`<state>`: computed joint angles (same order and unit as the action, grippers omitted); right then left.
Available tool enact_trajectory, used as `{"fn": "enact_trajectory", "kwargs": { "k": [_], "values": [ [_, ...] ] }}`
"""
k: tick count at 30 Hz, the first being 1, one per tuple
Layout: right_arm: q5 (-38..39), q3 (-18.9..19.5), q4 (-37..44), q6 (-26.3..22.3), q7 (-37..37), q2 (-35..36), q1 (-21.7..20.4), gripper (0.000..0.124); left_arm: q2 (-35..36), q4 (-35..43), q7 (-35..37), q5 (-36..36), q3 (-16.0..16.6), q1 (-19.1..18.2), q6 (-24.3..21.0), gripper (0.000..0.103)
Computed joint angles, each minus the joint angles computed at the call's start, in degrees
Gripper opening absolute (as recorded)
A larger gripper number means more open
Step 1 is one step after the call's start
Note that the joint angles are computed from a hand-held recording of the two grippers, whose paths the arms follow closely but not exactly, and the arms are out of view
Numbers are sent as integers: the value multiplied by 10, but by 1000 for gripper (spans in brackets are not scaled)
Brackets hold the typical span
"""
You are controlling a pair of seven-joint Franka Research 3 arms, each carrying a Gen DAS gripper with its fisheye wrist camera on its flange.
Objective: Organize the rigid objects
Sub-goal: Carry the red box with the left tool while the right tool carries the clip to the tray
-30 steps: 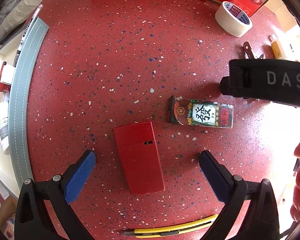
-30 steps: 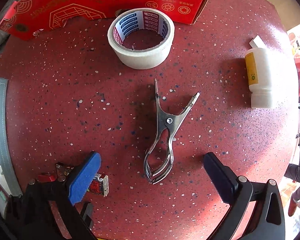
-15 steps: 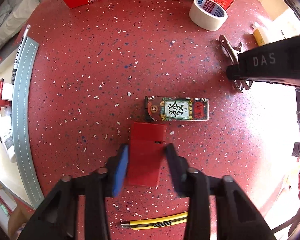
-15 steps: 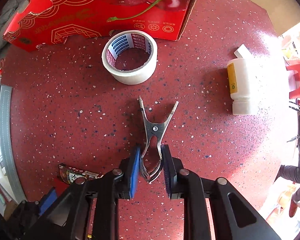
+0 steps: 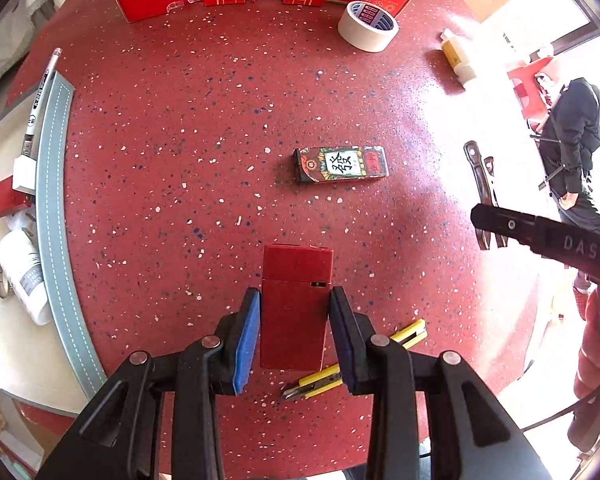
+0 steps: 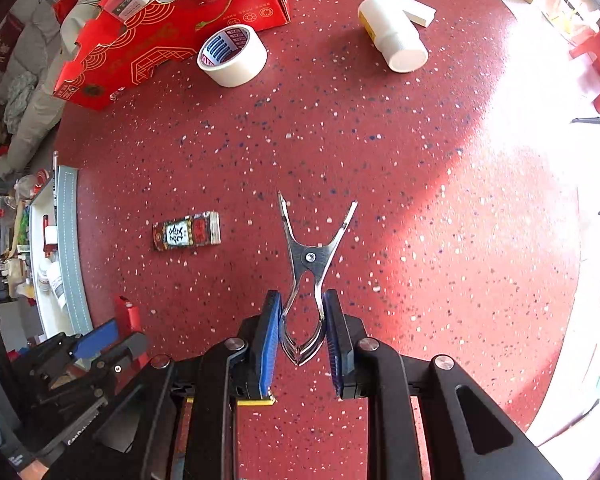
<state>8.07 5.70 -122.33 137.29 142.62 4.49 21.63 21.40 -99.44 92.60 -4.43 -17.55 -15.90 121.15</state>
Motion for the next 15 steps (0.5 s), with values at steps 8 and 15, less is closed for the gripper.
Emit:
{"fn": "enact_trajectory", "kwargs": {
  "k": [8,15],
  "values": [
    [30,37,-71,11,78,-59,38,23,-66,-65,95,-14,1,21,-17,37],
    [21,50,-38,9,132,-29,65,23,-108,-96,190,-41,10,30,-33,37]
  ]
}}
